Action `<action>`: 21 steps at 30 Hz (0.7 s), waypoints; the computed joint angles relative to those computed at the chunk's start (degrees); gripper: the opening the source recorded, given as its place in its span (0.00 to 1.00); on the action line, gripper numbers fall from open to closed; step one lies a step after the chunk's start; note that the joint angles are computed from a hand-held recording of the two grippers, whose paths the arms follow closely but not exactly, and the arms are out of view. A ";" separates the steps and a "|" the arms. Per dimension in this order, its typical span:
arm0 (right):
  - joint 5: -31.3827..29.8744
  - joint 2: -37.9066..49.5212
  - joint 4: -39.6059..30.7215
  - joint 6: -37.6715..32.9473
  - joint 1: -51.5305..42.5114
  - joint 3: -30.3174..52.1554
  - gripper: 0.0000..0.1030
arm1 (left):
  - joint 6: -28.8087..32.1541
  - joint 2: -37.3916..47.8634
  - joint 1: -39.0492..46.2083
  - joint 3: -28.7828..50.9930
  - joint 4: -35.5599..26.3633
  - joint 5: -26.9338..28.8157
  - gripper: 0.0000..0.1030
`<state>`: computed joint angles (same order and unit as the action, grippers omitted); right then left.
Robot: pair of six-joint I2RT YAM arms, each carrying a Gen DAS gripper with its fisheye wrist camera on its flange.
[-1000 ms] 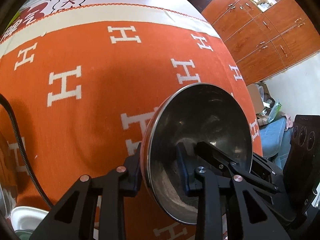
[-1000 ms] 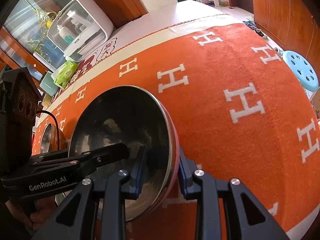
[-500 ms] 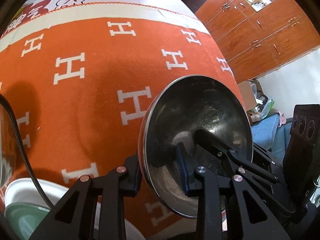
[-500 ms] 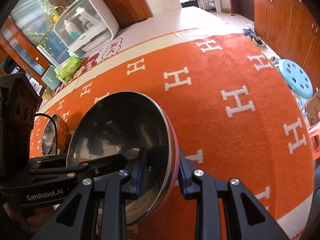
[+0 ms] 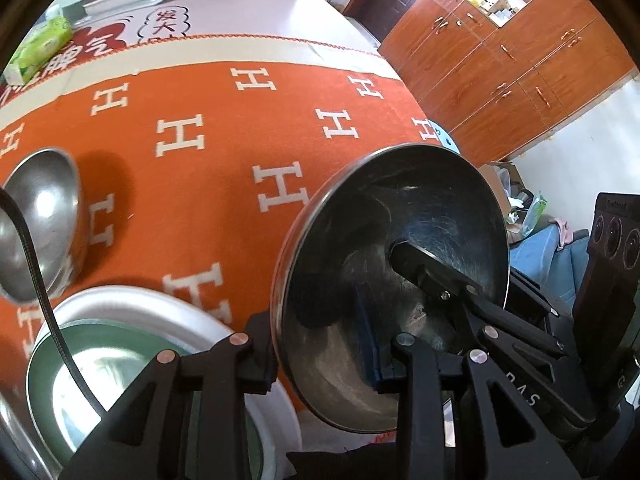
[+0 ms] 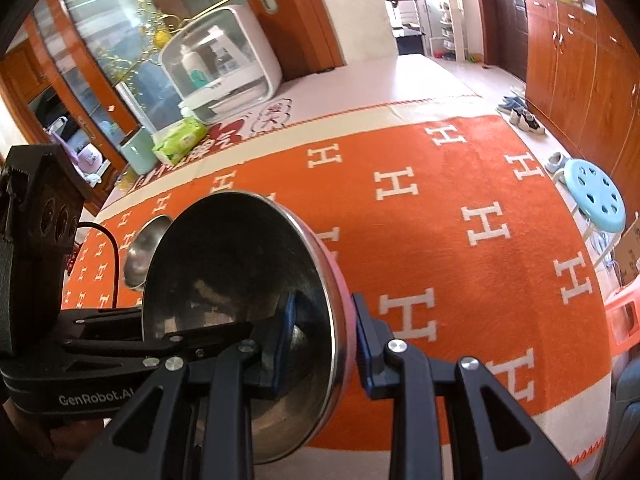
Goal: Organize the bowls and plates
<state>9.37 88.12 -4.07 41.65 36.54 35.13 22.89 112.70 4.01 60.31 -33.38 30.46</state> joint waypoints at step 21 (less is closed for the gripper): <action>3.03 6.76 -0.83 1.06 15.16 11.19 0.27 | 12.59 -7.82 20.78 -2.71 -10.19 -0.34 0.27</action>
<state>12.40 94.87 -4.90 42.71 51.71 46.32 35.47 104.89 24.78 57.60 -43.57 30.13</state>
